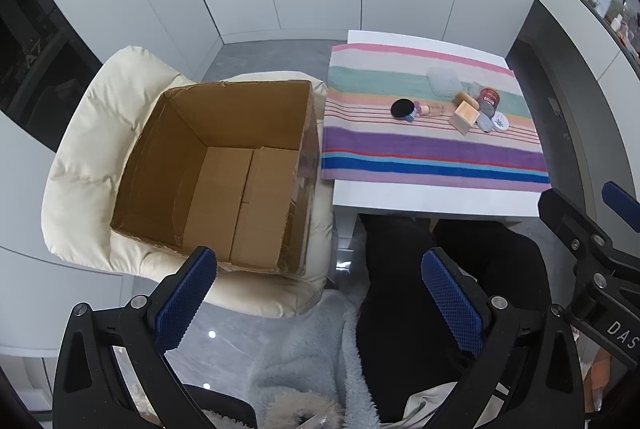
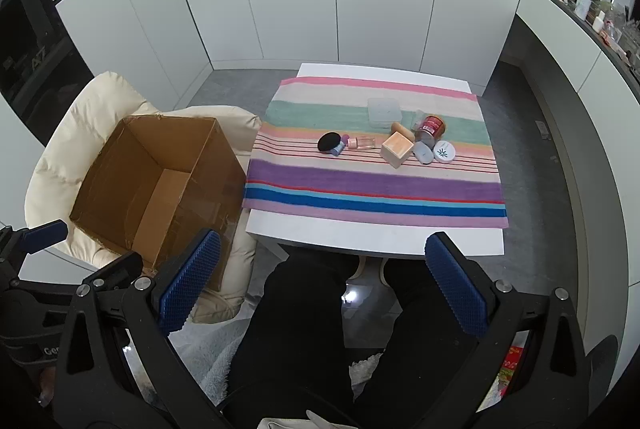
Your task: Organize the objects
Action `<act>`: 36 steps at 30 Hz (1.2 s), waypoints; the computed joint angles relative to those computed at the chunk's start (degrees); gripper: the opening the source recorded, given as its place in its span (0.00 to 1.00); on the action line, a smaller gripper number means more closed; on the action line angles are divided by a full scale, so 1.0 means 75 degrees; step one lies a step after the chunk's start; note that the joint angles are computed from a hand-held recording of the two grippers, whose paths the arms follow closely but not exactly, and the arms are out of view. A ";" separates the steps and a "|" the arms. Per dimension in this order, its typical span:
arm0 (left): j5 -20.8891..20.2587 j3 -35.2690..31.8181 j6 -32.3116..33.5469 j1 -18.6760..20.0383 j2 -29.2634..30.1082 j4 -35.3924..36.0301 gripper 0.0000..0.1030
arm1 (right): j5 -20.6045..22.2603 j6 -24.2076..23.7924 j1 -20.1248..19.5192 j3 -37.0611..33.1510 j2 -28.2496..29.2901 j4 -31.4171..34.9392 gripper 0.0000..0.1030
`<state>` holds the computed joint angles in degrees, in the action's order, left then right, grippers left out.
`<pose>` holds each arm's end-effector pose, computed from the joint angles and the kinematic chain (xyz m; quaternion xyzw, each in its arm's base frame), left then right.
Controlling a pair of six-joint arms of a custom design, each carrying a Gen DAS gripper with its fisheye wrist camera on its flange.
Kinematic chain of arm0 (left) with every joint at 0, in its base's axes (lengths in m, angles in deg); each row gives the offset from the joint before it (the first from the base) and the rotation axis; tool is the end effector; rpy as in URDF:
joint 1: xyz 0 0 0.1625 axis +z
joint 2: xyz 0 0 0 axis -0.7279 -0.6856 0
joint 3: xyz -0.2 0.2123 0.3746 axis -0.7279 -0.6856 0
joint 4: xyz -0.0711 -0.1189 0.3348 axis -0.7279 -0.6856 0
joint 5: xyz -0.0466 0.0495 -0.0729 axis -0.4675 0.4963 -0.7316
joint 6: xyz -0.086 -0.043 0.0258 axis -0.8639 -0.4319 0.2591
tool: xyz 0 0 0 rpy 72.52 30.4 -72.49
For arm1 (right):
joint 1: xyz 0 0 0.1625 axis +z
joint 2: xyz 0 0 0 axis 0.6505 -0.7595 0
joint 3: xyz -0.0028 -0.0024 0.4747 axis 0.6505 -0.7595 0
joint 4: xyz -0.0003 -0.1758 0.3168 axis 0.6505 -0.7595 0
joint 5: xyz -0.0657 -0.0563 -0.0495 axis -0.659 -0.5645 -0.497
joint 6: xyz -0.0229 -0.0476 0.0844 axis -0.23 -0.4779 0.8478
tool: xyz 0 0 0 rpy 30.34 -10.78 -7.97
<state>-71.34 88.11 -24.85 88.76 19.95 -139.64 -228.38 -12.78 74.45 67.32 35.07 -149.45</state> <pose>-0.4671 -0.6887 0.2483 0.3031 0.8786 -0.0760 0.3612 0.3257 -0.5876 0.3521 -0.1002 -0.8507 0.3399 0.3883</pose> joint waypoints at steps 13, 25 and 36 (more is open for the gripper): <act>0.0032 0.0123 -0.0187 0.0034 -0.0074 -0.0057 1.00 | 0.0018 0.0021 -0.0031 0.0036 -0.0024 0.0039 1.00; 0.0131 0.0391 -0.0257 0.0017 -0.0205 -0.0515 1.00 | 0.0059 -0.0038 -0.0040 0.0017 -0.0008 0.0033 1.00; -0.0146 0.0307 -0.0414 0.0011 -0.0013 -0.0819 1.00 | 0.0130 -0.0122 -0.0136 0.0220 -0.0164 -0.0098 1.00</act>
<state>-72.43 90.41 -27.96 88.84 19.86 -145.78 -227.40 -13.70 73.43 68.97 33.84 -150.18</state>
